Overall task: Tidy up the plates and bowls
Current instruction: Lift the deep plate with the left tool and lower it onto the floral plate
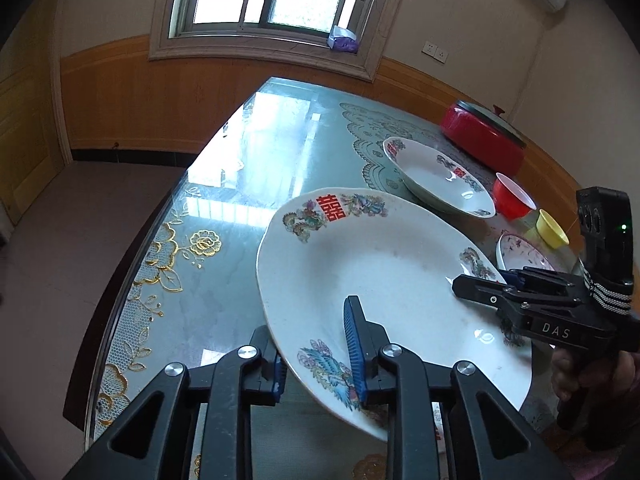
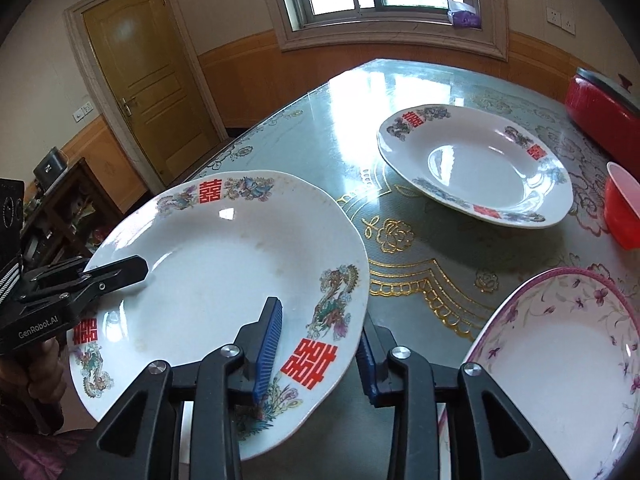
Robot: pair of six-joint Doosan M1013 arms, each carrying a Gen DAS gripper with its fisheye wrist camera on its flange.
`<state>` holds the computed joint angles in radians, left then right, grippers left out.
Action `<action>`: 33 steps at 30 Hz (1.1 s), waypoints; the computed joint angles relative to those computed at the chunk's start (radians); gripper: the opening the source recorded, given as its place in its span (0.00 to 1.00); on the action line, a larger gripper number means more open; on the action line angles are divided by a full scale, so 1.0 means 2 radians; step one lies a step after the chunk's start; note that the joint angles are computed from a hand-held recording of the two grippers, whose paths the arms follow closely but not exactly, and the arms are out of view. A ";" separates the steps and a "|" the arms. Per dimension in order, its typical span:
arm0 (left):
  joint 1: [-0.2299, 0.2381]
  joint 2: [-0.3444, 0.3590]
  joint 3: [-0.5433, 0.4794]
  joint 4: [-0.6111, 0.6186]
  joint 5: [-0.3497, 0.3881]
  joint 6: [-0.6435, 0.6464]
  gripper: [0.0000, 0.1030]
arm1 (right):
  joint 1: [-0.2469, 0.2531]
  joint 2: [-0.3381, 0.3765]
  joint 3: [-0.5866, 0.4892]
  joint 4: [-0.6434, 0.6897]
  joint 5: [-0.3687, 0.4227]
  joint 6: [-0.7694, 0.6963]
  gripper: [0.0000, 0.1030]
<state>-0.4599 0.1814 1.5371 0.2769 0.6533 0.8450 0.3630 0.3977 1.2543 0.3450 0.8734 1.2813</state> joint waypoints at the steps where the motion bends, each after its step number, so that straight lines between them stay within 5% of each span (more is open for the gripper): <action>1: -0.001 -0.001 0.000 0.000 -0.003 0.002 0.25 | -0.001 -0.002 0.002 -0.002 -0.005 0.001 0.33; 6: -0.011 0.001 -0.013 0.027 -0.007 0.013 0.24 | -0.007 -0.014 0.011 -0.004 -0.021 0.016 0.33; 15: -0.001 0.026 -0.039 -0.074 -0.011 0.099 0.22 | -0.042 -0.016 0.024 0.075 -0.002 0.027 0.32; 23: -0.002 0.026 -0.033 -0.063 -0.003 0.073 0.23 | -0.047 -0.012 0.017 0.105 0.021 0.005 0.32; 33: 0.001 0.017 -0.010 -0.037 0.006 0.014 0.24 | -0.023 0.017 -0.026 0.052 0.062 -0.020 0.34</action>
